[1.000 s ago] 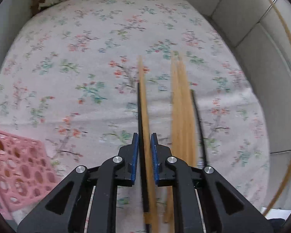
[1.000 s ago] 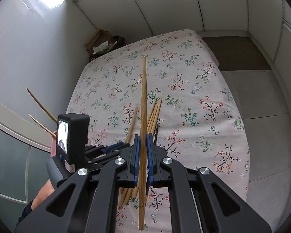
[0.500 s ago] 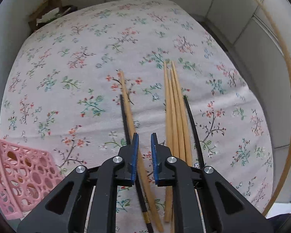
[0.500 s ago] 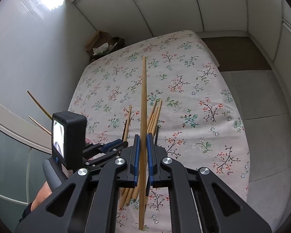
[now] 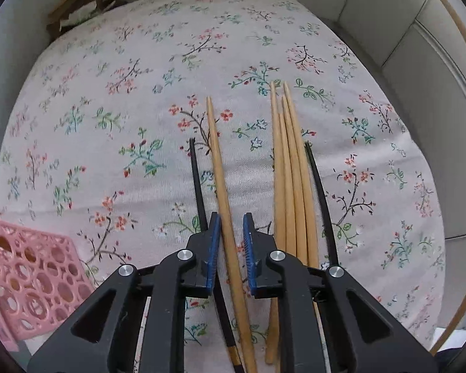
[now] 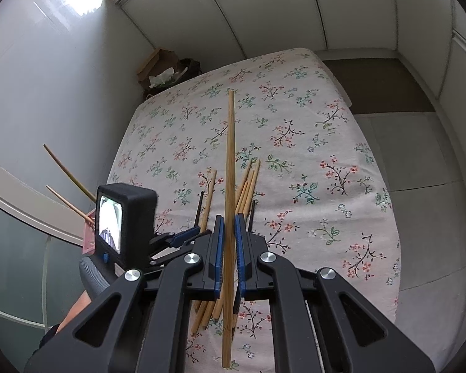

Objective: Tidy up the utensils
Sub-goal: 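Close the left gripper on a wooden chopstick while the right gripper holds its chopstick, then carry both chopsticks to the pink holder and drop them in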

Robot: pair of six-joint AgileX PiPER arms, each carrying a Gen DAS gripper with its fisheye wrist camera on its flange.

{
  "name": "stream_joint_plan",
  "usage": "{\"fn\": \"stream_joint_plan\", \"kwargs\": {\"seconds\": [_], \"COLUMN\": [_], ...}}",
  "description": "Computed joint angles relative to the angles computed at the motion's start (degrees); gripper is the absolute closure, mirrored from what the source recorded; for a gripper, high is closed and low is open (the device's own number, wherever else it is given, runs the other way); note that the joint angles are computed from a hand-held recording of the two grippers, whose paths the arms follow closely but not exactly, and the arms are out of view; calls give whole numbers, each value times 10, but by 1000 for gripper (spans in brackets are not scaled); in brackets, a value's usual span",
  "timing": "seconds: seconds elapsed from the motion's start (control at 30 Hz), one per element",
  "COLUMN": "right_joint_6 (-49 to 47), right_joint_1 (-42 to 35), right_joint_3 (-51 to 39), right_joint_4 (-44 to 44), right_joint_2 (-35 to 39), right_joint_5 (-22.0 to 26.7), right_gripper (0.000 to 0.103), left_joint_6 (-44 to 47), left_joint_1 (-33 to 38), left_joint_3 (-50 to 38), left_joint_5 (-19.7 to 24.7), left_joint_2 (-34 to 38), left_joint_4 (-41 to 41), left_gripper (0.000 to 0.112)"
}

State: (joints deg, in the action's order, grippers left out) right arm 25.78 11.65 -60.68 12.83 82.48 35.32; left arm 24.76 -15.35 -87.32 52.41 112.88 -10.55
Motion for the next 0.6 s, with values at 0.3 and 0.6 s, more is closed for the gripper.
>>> {"fn": "stream_joint_plan", "kwargs": {"seconds": [0.3, 0.6], "right_joint_6": [20, 55], "right_joint_1": [-7, 10], "right_joint_3": [13, 23], "right_joint_4": [-28, -70], "right_joint_2": [-13, -37], "right_joint_5": [-8, -53], "right_gripper": [96, 96], "left_joint_6": [36, 261], "left_joint_1": [6, 117], "left_joint_3": [36, 103], "left_joint_5": [-61, -62], "left_joint_2": [-51, -193], "left_joint_4": [-81, -370], "left_gripper": [106, 106]}}
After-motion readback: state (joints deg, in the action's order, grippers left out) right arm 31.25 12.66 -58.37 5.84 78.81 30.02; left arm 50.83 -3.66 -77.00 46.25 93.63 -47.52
